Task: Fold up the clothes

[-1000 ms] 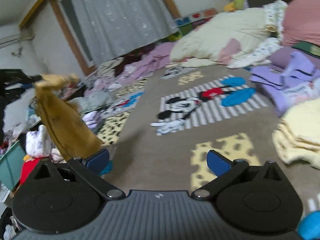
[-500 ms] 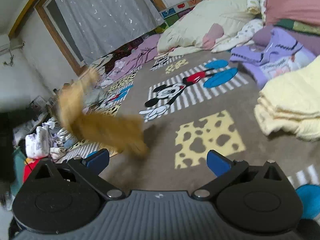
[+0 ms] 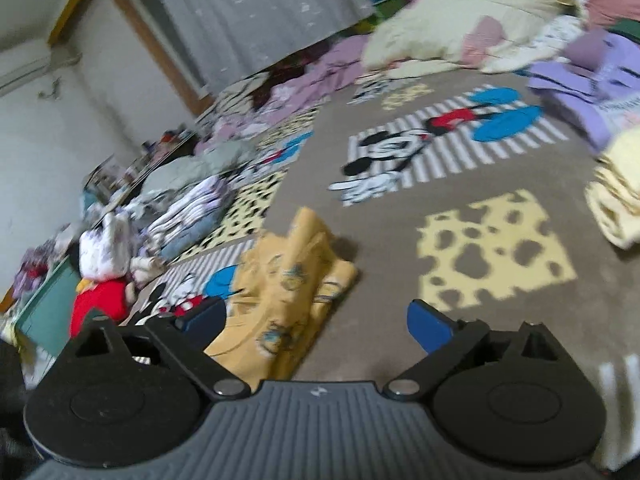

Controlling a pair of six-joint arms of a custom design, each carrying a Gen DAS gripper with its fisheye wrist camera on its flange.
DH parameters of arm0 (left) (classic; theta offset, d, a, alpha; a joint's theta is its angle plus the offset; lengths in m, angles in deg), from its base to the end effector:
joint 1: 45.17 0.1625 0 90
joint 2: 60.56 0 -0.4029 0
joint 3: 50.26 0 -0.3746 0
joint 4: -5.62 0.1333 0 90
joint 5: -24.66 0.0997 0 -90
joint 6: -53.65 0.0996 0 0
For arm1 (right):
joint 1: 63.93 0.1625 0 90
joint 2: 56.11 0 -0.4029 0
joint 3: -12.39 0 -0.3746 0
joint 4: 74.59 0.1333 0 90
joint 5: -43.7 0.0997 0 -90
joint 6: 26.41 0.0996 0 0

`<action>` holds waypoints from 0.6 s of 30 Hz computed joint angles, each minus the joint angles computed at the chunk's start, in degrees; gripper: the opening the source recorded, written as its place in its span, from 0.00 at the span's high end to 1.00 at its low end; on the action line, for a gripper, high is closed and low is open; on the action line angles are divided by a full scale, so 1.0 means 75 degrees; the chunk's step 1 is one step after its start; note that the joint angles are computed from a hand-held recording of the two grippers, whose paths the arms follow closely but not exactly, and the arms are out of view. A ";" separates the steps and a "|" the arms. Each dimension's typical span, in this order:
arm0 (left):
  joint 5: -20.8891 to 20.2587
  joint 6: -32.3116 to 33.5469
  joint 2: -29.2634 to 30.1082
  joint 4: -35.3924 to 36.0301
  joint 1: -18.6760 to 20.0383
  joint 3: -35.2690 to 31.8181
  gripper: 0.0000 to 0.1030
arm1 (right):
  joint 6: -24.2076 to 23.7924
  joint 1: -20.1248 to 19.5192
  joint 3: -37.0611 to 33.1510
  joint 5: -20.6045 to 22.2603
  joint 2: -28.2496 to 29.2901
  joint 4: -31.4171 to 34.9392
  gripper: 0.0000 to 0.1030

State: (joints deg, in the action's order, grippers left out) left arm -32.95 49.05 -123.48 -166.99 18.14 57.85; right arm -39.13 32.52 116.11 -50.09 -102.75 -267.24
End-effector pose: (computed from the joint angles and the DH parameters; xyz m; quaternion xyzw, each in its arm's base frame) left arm -0.0927 -0.6000 0.2493 0.0864 0.9099 -0.3679 0.1713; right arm 0.1957 -0.6028 0.1426 0.1408 -0.9107 0.3848 0.0516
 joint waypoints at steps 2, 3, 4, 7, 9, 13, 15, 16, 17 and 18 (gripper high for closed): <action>-0.0141 -0.0029 0.0175 0.0108 0.0193 -0.0336 0.46 | -0.0149 0.0112 -0.0332 0.0032 0.0216 0.0279 0.16; -0.0342 -0.0098 0.0264 0.0211 0.0307 -0.0506 0.46 | -0.0227 0.0171 -0.0522 0.0031 0.0344 0.0423 0.16; -0.0555 -0.0192 0.0347 0.0349 0.0414 -0.0669 0.46 | -0.0306 0.0228 -0.0715 0.0030 0.0471 0.0570 0.16; -0.1006 -0.0349 0.0529 0.0677 0.0599 -0.0964 0.48 | -0.0224 0.0316 -0.1396 -0.0034 0.0944 0.1137 0.16; -0.1412 -0.0521 0.0616 0.0928 0.0722 -0.1073 0.75 | -0.0077 0.0295 -0.1784 0.0001 0.1222 0.1598 0.19; -0.1309 -0.0338 0.0326 0.0474 0.0508 -0.0387 0.91 | 0.0118 0.0237 -0.2069 0.0065 0.1460 0.2319 0.83; -0.1288 -0.0347 0.0035 0.0230 0.0372 0.0099 0.92 | -0.0103 0.0220 -0.1545 0.0266 0.1178 0.2033 0.86; -0.1220 -0.0297 -0.0113 0.0169 0.0288 0.0349 0.92 | -0.0213 0.0211 -0.1290 0.0368 0.1039 0.1897 0.86; -0.1226 -0.0206 -0.0297 0.0164 0.0207 0.0641 0.92 | -0.0300 0.0192 -0.1000 0.0477 0.0859 0.1783 0.86; -0.1328 -0.0169 -0.0457 0.0283 0.0169 0.0856 0.92 | -0.0339 0.0157 -0.0693 0.0587 0.0633 0.1734 0.86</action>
State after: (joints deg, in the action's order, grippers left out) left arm -42.91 47.78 -126.91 -164.87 19.41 64.27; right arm -41.67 33.69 110.91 -45.69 -98.00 -254.24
